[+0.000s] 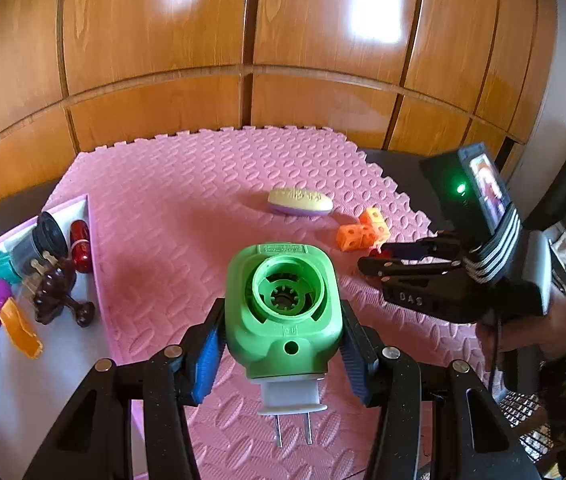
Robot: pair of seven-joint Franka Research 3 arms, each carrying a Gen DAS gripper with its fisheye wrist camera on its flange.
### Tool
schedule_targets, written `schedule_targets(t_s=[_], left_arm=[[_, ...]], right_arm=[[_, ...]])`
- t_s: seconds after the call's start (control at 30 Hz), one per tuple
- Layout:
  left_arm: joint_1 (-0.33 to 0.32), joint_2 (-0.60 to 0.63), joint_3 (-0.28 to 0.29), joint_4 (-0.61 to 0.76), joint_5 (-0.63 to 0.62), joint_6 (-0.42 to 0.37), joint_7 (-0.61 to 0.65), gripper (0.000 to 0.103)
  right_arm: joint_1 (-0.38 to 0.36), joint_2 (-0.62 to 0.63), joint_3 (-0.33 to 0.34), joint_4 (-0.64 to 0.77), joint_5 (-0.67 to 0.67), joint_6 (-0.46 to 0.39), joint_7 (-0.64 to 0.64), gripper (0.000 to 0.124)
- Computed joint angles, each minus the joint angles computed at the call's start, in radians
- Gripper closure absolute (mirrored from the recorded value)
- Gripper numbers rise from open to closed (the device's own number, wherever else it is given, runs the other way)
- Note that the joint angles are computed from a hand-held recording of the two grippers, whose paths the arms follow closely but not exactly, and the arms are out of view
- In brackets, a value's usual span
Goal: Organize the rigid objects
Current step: 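Lift the green-white toy with the left gripper while the right gripper grasps the red K block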
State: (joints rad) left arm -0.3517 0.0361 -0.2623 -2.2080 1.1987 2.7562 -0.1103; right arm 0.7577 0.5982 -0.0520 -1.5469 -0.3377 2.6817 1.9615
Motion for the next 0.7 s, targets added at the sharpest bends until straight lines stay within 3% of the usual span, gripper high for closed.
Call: schedule_targets(t_s=[0.7], left_arm=[[0.089, -0.228, -0.038, -0.169, -0.038, -0.015, -0.053, 0.050]], right_arm=[[0.012, -0.004, -0.012, -0.007, -0.030, 0.006, 0.018, 0.093]])
